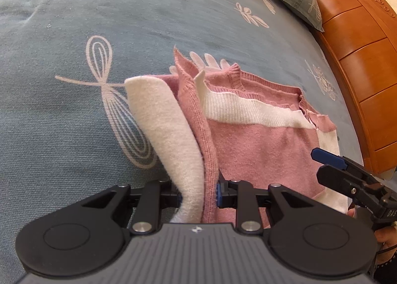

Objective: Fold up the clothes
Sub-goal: 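Hold the gripped edge with the left tool while the right tool moves over the sweater, then lift the gripped side edge upward with the left tool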

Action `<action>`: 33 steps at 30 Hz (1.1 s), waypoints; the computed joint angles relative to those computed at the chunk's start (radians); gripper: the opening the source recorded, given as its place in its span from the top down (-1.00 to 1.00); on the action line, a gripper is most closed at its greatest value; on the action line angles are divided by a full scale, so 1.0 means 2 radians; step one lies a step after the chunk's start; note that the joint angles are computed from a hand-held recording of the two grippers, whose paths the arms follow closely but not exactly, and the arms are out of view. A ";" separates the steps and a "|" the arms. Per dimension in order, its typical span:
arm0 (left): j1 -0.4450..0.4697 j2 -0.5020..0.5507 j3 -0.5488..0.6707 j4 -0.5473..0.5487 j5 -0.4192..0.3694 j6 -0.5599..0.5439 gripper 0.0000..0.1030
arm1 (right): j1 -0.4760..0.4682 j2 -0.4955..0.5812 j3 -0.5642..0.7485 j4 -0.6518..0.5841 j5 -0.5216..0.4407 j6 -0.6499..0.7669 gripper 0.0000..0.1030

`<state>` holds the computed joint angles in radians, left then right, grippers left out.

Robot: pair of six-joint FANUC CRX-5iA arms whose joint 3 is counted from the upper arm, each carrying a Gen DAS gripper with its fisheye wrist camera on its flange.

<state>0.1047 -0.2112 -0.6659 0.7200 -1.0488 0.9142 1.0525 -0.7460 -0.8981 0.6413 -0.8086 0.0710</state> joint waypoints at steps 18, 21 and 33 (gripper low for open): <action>0.003 0.005 0.002 0.002 -0.005 0.005 0.49 | 0.013 0.040 -0.005 0.016 -0.010 -0.022 -1.00; 0.003 0.007 0.003 0.002 -0.007 0.008 0.49 | 0.013 0.039 -0.006 0.014 -0.009 -0.007 -1.00; -0.012 -0.004 0.019 -0.029 -0.001 0.051 0.57 | 0.063 -0.005 0.004 0.010 -0.101 0.009 -1.00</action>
<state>0.0805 -0.2197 -0.6284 0.6628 -1.0499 1.0154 1.1786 -0.7570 -0.8903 0.6622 -1.0097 0.0884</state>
